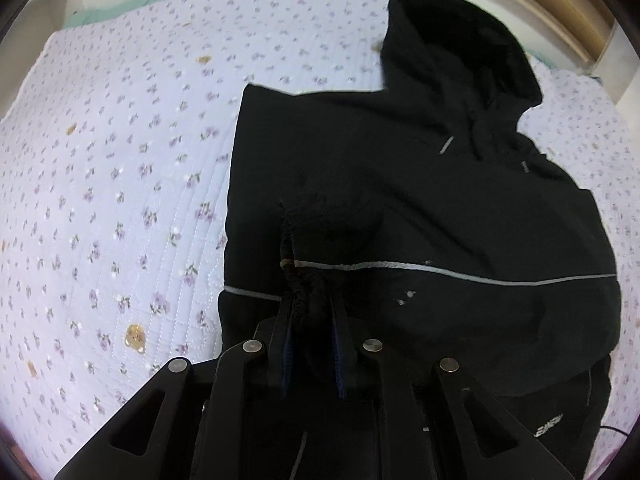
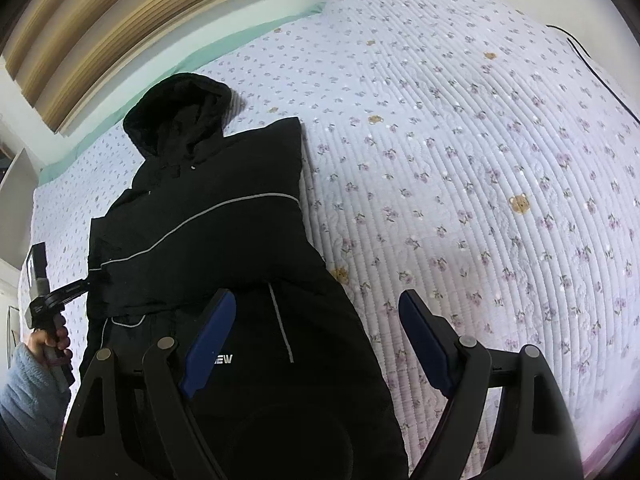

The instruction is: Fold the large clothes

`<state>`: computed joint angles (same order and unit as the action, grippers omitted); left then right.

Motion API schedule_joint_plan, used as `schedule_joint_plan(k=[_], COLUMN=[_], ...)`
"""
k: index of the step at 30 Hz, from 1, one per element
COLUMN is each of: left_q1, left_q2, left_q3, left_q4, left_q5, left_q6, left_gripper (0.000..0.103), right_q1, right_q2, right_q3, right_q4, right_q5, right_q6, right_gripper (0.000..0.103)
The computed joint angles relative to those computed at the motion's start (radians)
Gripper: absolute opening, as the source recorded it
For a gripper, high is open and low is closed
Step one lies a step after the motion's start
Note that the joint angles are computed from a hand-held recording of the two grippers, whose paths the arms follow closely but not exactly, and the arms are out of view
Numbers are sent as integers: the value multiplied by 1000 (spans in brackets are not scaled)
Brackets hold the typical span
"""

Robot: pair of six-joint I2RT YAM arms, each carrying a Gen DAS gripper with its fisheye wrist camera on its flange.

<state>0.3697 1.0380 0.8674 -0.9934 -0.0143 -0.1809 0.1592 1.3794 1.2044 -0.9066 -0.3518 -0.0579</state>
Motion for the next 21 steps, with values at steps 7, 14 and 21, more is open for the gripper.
schedule_joint_plan(k=[7,14,21], left_q1=[138,122,-391], left_q2=[-52,-146,-107], left_q3=[43,134,162], left_q4=[-90,-205,-99], left_q5=[20,-200,-154], left_q6=[8,-207,-377], left_gripper=[64,63,62], right_q1=[57,221,444], right_q2=[-3,59,267], right_q3=[12,67,218], right_q4=[27,133,191], right_q5=[-12,20,129], right_q6=[15,121,157], right_gripper=[85,85,85])
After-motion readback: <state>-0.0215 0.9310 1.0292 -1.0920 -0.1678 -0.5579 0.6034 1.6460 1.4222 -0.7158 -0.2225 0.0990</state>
